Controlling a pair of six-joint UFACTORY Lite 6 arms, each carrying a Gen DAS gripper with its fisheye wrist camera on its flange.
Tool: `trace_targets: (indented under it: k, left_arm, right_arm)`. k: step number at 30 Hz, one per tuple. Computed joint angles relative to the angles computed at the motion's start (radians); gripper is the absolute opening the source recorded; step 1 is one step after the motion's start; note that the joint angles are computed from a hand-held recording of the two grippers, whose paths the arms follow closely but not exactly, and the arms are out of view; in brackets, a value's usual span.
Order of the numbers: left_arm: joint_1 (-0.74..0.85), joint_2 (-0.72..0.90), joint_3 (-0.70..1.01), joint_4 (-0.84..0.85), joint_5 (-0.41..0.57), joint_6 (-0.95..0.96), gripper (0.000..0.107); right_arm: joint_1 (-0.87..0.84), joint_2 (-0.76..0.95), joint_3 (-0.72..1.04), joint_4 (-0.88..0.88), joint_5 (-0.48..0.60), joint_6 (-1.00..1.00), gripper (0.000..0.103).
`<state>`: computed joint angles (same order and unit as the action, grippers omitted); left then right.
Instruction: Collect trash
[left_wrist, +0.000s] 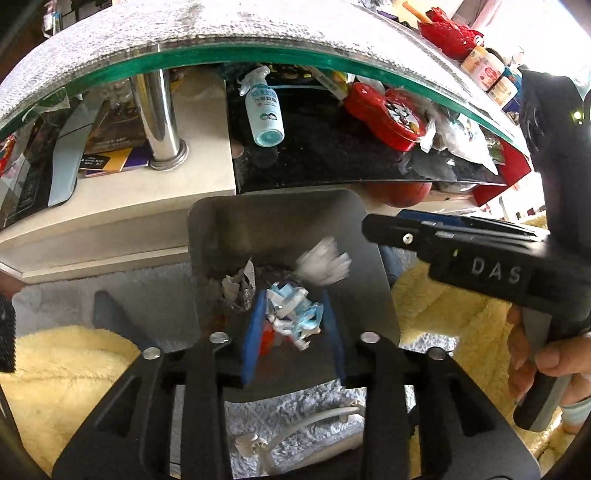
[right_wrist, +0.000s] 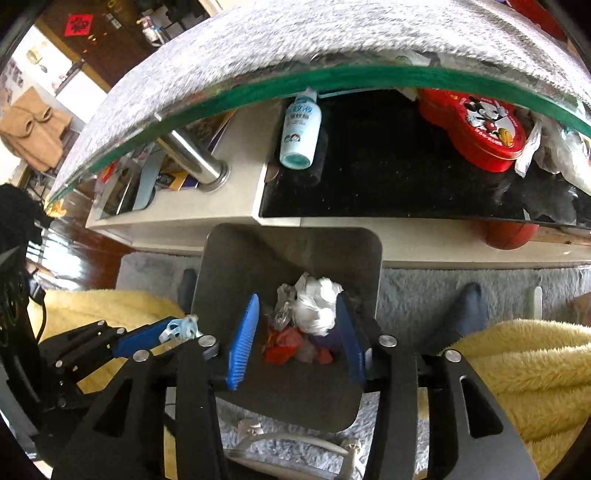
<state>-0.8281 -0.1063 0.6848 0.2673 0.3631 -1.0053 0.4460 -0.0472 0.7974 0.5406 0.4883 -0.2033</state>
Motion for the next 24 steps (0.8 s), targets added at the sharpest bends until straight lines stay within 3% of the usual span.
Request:
trace_targets:
  k: [2, 5, 7, 8, 10, 14, 24]
  left_arm:
    - [-0.003, -0.011, 0.006, 0.041, 0.023, -0.036, 0.040]
    - [-0.012, -0.054, 0.020, 0.139, 0.093, -0.117, 0.062]
    - [-0.013, -0.095, 0.035, 0.194, 0.149, -0.153, 0.079]
    - [-0.011, -0.113, 0.044, 0.210, 0.172, -0.158, 0.083]
    - [-0.012, -0.159, 0.067, 0.245, 0.227, -0.168, 0.094]
    - [-0.014, -0.220, 0.137, 0.285, 0.313, -0.156, 0.095]
    - [-0.155, -0.242, 0.393, 0.535, 0.612, -0.261, 0.095]
  right_arm:
    - [-0.021, -0.017, 0.005, -0.008, 0.006, 0.003, 0.054]
    - [-0.054, -0.067, 0.008, -0.037, 0.010, 0.031, 0.074]
    - [-0.078, -0.103, 0.018, -0.063, 0.020, 0.049, 0.080]
    - [-0.093, -0.127, 0.027, -0.082, 0.027, 0.066, 0.086]
    - [-0.121, -0.165, 0.050, -0.113, 0.044, 0.091, 0.089]
    - [-0.184, -0.249, 0.115, -0.144, 0.097, 0.104, 0.099]
    - [-0.230, -0.406, 0.274, -0.333, 0.162, 0.230, 0.100]
